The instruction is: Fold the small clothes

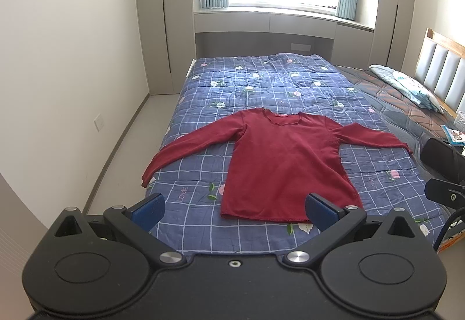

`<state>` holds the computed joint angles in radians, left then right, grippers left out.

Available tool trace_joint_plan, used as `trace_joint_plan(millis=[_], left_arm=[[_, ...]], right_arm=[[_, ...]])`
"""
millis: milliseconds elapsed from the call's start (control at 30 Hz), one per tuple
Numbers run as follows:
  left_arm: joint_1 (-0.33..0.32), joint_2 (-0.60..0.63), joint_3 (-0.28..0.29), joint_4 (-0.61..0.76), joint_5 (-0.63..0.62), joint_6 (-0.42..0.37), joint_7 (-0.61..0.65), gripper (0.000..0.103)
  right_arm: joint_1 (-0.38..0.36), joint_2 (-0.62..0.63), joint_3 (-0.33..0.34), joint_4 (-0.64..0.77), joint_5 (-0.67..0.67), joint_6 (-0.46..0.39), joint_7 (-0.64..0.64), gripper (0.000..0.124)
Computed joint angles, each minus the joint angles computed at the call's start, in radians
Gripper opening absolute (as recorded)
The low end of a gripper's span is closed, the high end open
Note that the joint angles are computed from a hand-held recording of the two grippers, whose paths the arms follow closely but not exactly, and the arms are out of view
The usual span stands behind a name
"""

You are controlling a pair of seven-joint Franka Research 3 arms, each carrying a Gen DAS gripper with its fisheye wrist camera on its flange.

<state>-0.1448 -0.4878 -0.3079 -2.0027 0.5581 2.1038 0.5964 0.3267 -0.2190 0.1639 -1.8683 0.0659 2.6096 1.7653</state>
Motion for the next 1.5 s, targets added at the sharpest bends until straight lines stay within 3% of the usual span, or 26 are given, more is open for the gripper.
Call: trace_joint_plan(millis=[1500], left_arm=[[0.001,0.005,0.004,-0.012,-0.002,0.012,-0.01,0.102]], right_arm=[[0.005,0.014,0.002,0.007,-0.022,-0.01,0.028,0.103]])
